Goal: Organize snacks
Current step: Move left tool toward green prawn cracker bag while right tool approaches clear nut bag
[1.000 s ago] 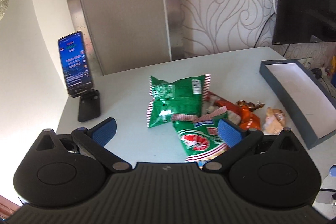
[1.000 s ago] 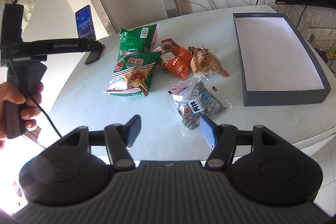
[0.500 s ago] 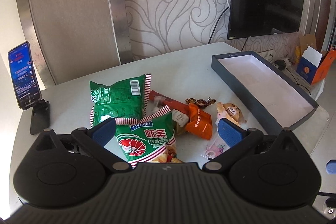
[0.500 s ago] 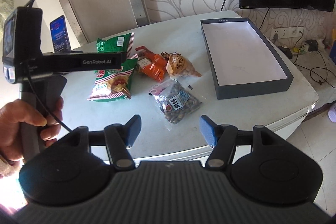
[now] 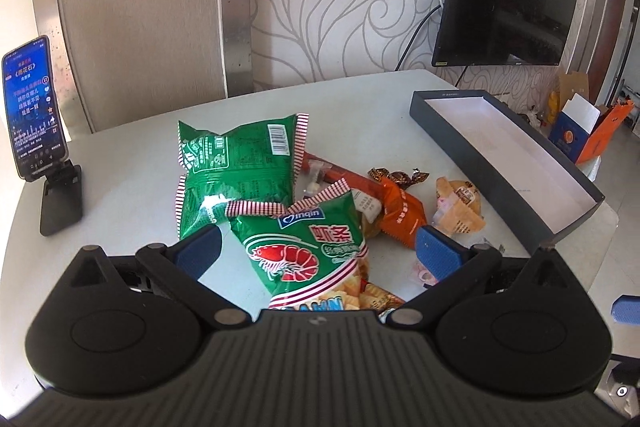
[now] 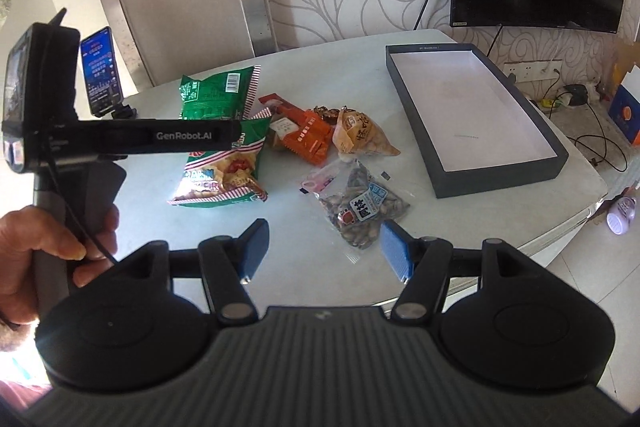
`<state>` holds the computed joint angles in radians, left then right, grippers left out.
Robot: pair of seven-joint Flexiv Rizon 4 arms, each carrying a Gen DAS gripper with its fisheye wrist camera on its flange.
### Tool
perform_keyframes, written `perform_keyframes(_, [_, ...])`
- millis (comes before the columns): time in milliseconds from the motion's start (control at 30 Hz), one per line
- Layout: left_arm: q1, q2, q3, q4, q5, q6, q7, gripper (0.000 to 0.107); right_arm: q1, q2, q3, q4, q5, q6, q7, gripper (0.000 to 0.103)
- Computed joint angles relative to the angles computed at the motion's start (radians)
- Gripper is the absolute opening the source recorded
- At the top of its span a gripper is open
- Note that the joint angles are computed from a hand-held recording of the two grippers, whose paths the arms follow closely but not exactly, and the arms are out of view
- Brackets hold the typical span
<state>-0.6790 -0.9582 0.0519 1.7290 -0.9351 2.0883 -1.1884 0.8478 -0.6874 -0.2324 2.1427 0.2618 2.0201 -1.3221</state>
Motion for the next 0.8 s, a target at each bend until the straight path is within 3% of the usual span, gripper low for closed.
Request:
perform_keyframes(333, [-0.003, -0.026, -0.006, -0.018, -0.058, 0.035, 0.05, 0.103, 0.018, -0.039, -0.035, -0.04, -0.018, -0.03, 0.0, 0.064])
perform_keyframes(600, [0.012, -0.049, -0.051, -0.048, -0.104, 0.078, 0.106, 0.103, -0.013, -0.063, -0.036, -0.063, -0.071, -0.043, -0.018, 0.064])
perform_keyframes(800, [0.025, -0.058, -0.084, -0.069, -0.138, 0.094, 0.135, 0.103, -0.08, -0.072, 0.007, -0.08, -0.107, -0.044, -0.024, 0.064])
